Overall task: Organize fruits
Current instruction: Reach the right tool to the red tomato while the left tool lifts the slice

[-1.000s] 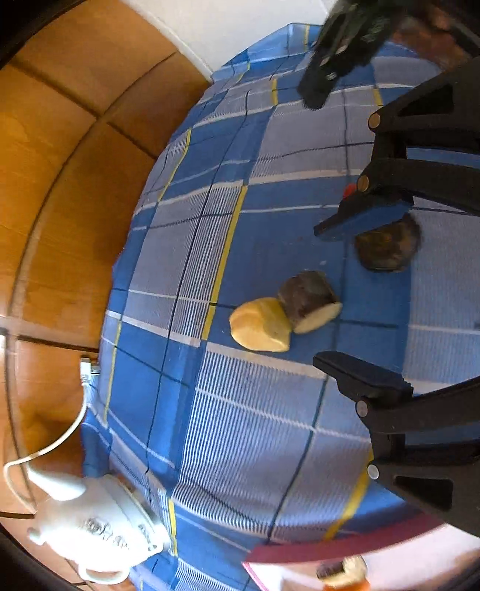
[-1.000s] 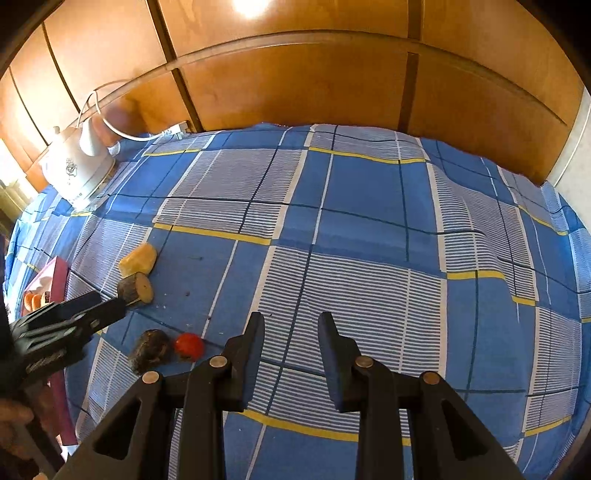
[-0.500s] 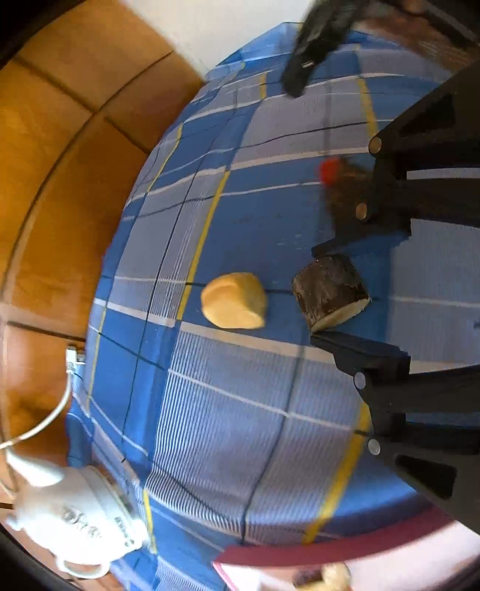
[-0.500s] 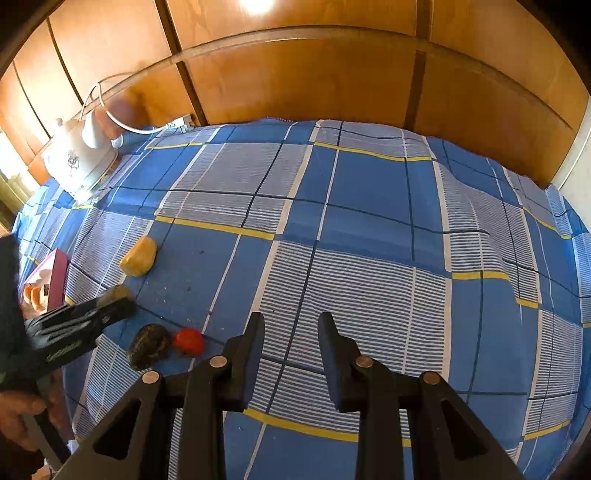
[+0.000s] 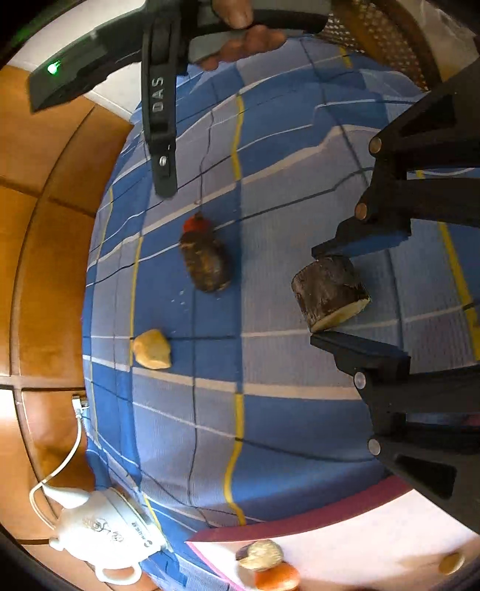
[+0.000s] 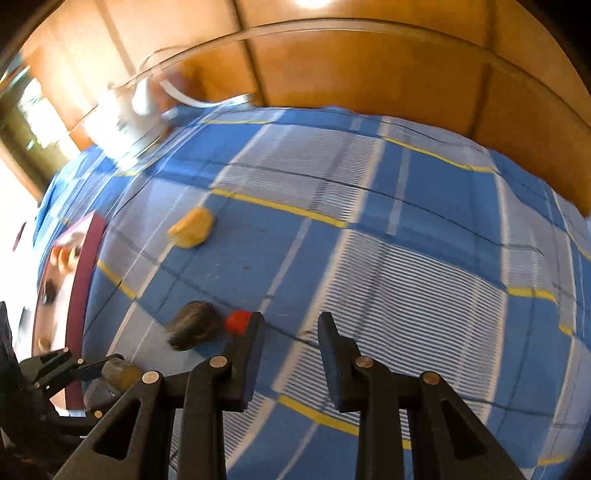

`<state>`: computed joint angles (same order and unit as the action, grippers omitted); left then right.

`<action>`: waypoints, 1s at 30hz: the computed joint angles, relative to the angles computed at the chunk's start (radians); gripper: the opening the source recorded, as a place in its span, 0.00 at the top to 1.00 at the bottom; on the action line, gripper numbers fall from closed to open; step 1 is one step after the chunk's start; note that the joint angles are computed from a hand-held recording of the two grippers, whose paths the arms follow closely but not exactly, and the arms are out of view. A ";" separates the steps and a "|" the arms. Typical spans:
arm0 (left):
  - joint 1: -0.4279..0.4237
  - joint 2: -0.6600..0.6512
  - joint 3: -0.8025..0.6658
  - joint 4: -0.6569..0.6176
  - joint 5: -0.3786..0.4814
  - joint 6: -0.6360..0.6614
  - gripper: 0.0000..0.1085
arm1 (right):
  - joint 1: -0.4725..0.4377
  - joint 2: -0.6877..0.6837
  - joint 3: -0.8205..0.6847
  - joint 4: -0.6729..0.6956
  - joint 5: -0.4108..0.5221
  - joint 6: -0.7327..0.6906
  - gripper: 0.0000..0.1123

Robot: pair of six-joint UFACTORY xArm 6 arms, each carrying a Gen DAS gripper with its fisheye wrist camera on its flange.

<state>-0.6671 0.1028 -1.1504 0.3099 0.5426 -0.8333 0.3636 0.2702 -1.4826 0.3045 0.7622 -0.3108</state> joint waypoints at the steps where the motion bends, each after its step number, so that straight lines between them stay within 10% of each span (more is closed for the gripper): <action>1: -0.002 -0.003 0.005 0.010 -0.004 -0.006 0.63 | 0.011 0.003 0.001 -0.002 0.003 -0.024 0.73; 30: -0.001 -0.026 0.054 0.032 -0.056 -0.035 0.64 | 0.080 0.051 0.018 -0.178 -0.058 -0.093 0.77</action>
<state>-0.6686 0.0765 -1.0965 0.3419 0.4864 -0.8684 0.4435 0.3214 -1.4641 0.1264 0.7043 -0.4037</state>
